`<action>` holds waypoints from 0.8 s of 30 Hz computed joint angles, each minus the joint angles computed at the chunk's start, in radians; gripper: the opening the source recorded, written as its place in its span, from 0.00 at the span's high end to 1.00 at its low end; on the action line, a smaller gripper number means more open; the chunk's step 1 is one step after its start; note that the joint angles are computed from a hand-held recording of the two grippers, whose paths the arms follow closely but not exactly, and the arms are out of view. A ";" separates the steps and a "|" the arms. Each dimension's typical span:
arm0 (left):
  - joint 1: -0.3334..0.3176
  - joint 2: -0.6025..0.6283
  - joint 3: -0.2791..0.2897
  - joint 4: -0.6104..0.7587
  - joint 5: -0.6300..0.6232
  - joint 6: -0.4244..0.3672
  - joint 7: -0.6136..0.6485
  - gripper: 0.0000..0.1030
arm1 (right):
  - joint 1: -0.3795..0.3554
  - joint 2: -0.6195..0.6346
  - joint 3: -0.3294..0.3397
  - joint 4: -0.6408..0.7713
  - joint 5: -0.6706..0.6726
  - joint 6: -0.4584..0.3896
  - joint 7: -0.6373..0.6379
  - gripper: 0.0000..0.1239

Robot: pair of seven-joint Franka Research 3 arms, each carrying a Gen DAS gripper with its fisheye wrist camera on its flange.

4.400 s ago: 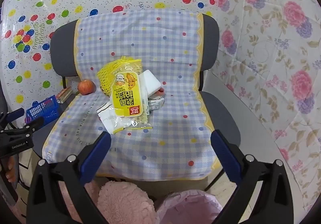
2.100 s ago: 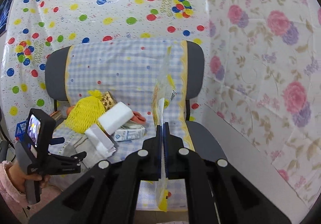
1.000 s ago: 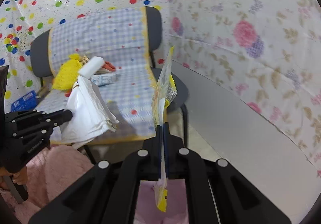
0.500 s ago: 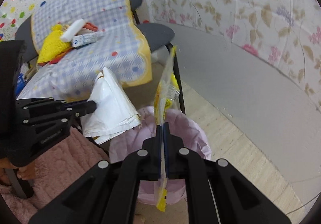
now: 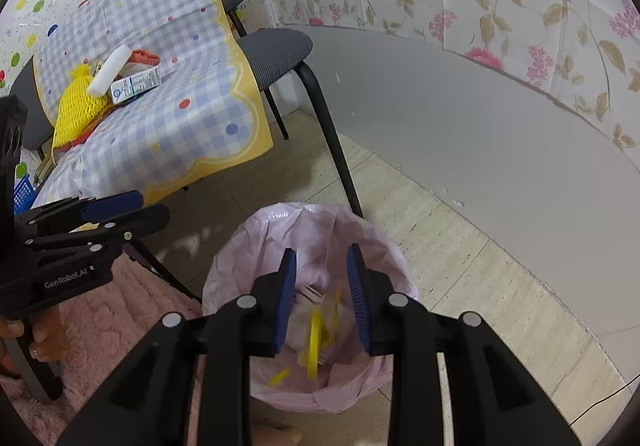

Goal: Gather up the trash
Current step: 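Carry both items over the pink bin and open both tools to drop them, then move both tools back over the items on the chair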

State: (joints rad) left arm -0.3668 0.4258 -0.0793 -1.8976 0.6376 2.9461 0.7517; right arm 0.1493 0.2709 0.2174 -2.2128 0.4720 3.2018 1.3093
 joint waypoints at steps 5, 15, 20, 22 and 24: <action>-0.044 -0.081 0.088 -0.060 0.130 -0.004 -0.160 0.51 | -0.039 -0.026 0.056 0.005 0.005 0.043 -0.026 0.79; 0.003 -0.315 0.145 -0.217 0.501 -0.086 -0.540 0.47 | -0.176 0.004 0.268 0.135 -0.030 0.037 -0.070 0.79; 0.094 -0.412 0.123 -0.295 0.544 -0.138 -0.615 0.46 | -0.053 0.064 0.197 0.289 -0.039 -0.064 -0.101 0.77; 0.130 -0.444 0.112 -0.322 0.564 -0.163 -0.642 0.44 | 0.000 0.089 0.163 0.345 -0.051 -0.094 -0.115 0.75; 0.167 -0.466 0.100 -0.339 0.580 -0.187 -0.661 0.42 | 0.053 0.121 0.130 0.409 -0.067 -0.122 -0.132 0.68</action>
State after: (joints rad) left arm -0.2000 -0.0405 0.0205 -2.2361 1.2172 2.7592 0.0904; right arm 0.2022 0.3922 0.3473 -1.8041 0.4052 3.0793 1.1774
